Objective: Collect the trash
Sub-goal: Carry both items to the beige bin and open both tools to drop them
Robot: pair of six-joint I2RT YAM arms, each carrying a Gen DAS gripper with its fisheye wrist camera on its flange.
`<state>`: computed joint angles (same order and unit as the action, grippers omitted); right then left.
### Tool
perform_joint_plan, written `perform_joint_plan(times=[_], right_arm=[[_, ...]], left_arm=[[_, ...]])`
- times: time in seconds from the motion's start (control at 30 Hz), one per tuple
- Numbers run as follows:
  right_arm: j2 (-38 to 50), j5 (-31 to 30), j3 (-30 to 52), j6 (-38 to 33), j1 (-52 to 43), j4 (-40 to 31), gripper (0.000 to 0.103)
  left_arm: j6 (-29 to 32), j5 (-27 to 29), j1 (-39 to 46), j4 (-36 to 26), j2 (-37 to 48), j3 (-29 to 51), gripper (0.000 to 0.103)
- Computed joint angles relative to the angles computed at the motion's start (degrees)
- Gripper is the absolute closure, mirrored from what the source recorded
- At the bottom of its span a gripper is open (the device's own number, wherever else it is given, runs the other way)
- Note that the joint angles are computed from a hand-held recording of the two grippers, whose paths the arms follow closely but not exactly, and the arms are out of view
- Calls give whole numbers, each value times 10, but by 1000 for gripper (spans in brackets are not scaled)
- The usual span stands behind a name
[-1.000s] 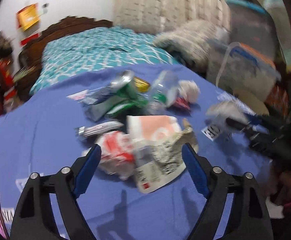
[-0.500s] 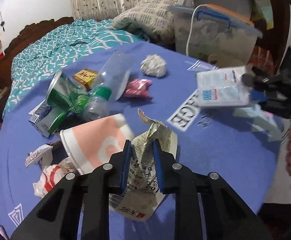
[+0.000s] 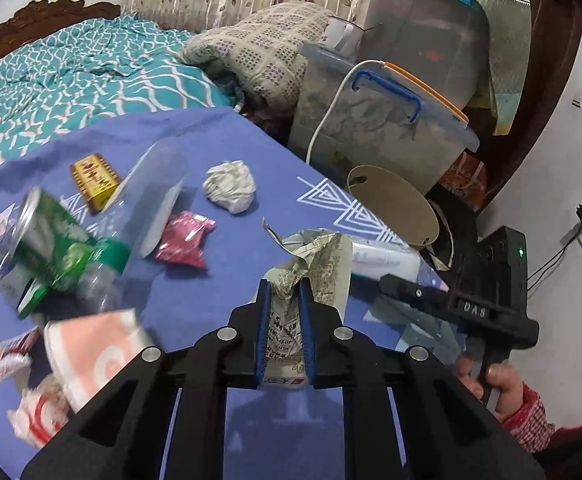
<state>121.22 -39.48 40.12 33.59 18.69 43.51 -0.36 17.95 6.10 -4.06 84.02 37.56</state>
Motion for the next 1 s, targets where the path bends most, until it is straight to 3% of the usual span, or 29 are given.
perform_joint_plan(times=[0.07, 0.1, 0.17, 0.33, 0.43, 0.57, 0.73, 0.8, 0.87, 0.9, 1.0], right_arm=[[-6, -13, -9, -17, -11, -13, 68], [-7, -20, -6, -24, -14, -27, 58], [-25, -31, -35, -42, -21, -14, 25], [-132, 15, -116, -176, -7, -29, 21], [-194, 92, -143, -253, 12, -39, 21], [-201, 195, -120, -309, 29, -59, 7], [-114, 246, 17, -343, 42, -203, 4], [-93, 257, 43, -349, 62, -222, 4], [-64, 309, 75, -370, 90, -253, 5], [-56, 315, 89, -374, 97, -275, 8], [-58, 318, 73, -394, 88, -256, 36]], left_arm=[[-7, -13, -15, 8, 25, 19, 90], [-11, -14, -19, 7, 34, 28, 91], [-17, -15, -24, 9, 49, 40, 91], [-32, -15, -39, 14, 91, 76, 91], [-38, -16, -46, 12, 106, 93, 91], [-43, -18, -54, 3, 121, 118, 91], [-48, -26, -62, -8, 128, 144, 91], [-49, -27, -62, -10, 129, 152, 91], [-50, -26, -62, -16, 135, 165, 91], [-50, -25, -62, -21, 140, 174, 91], [-46, -27, -71, -37, 158, 205, 91]])
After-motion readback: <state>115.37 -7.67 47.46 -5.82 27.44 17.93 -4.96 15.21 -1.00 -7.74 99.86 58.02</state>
